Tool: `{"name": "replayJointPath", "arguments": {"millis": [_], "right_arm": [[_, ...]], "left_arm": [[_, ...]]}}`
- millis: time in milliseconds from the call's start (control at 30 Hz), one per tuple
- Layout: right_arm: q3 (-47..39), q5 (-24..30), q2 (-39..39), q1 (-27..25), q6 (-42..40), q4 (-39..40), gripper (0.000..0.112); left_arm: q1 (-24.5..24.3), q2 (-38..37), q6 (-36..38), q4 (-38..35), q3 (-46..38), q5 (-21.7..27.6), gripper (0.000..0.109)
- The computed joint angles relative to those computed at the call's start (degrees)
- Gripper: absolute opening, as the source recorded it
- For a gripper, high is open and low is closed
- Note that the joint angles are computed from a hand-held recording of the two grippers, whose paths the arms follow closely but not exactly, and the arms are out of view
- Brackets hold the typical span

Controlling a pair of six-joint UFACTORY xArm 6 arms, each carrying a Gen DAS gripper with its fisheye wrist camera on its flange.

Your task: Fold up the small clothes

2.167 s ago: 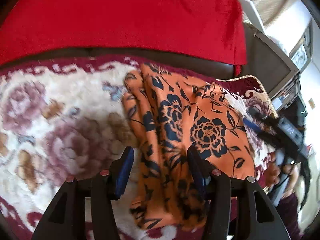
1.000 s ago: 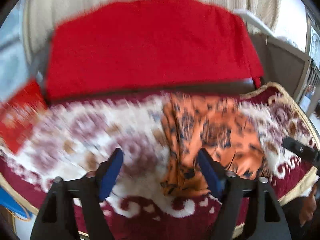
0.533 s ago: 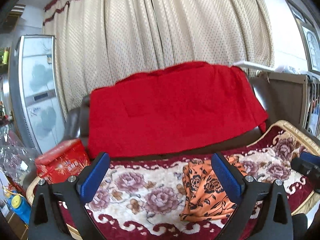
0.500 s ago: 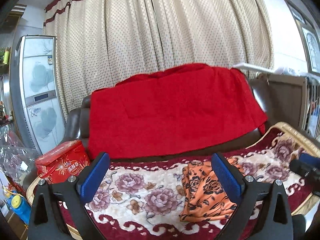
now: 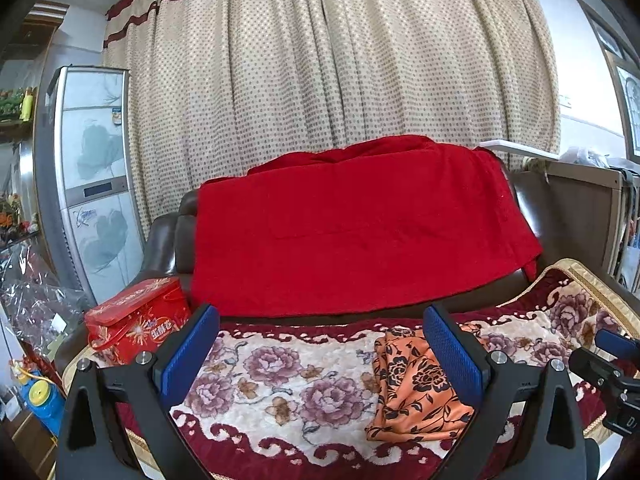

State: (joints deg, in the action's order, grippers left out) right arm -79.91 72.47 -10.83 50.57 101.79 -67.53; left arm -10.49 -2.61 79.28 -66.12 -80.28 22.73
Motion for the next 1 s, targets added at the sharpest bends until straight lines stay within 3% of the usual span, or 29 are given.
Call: {"name": "replayJointPath", "arguments": {"millis": [300,600,1000], "right_arm": [[-1.6,-2.4,2.4,-1.8,-1.9,2.2,0.074],[-4.1,-3.7,4.7,-2.5,-5.0,3.5,0.074],[-4.2,-8.4,6.1,-7.2,-7.3,6.6,0.074]], "left_arm": [[0.6,2.0,-3.6,3.7,-1.4,0.3,0.101],[1.2,2.7,-3.1,1.7,-2.6,0.0,0.101],[0.0,7.9,-8.4,8.1,-6.5,-0.5,0.101]]}}
